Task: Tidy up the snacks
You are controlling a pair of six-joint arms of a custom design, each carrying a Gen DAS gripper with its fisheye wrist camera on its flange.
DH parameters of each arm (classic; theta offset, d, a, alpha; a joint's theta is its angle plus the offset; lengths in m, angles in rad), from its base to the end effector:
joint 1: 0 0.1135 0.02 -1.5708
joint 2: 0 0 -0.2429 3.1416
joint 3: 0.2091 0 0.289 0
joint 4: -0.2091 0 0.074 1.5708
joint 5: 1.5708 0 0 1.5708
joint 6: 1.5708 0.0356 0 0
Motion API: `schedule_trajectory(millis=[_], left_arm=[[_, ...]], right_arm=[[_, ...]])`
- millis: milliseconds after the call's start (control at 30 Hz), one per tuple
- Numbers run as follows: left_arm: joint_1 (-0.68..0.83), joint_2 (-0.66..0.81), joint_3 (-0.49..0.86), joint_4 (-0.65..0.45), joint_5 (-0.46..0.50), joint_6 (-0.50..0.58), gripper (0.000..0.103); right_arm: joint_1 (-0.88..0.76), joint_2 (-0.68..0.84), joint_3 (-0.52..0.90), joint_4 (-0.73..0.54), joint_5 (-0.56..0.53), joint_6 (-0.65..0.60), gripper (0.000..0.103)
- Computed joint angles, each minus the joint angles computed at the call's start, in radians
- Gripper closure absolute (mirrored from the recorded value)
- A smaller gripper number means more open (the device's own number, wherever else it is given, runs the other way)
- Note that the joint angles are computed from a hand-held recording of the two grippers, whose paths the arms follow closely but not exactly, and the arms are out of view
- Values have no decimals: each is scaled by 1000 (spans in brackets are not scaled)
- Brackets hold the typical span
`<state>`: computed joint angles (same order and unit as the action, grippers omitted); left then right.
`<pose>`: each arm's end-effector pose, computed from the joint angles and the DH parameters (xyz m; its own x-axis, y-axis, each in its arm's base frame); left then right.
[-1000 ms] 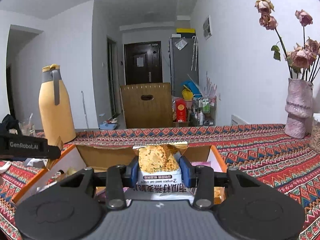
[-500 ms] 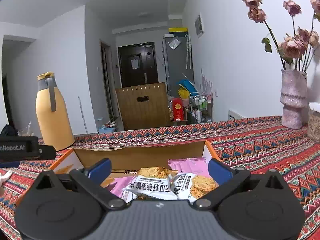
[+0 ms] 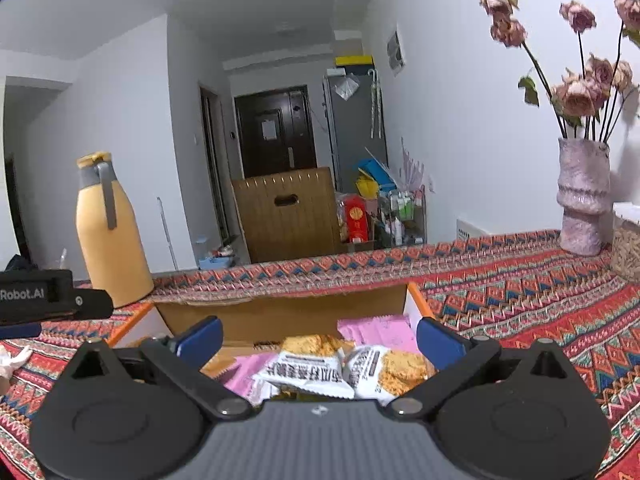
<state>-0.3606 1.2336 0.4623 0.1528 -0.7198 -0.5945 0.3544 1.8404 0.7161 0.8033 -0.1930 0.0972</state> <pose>0.2574 -0.0720 0.1302 -0.3166 -0.3307 -0.8890 -0.5004 0.8545 -0.1397 0.3392 0.1328 0.0842 -0.3441 -0.0258 -0.9386 -0.4801 0.8639 0.1523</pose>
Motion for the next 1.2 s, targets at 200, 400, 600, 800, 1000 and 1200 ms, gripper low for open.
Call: schedule_trajectory(millis=[200, 400, 600, 800, 1000, 1200], left_arm=[[-78, -104, -12, -106, -68, -17, 0], [-188, -208, -41, -232, -162, -73, 0], [-315, -302, -77, -395, -238, -188, 0], [-456, -354, -114, -580, -294, -375, 0], [-629, -301, -112, -796, -348, -671, 0], [-730, -203, -127, -853, -322, -853, 0]], right_arm=[[-8, -117, -87, -6, -11, -30, 0], [-41, -267, -220, -6, -56, -53, 0], [-101, -428, -365, -34, -128, -73, 0], [-166, -588, -501, -88, -199, -103, 0], [-231, -760, -617, -185, -254, -144, 0], [-307, -882, -693, -305, -309, -197, 0]])
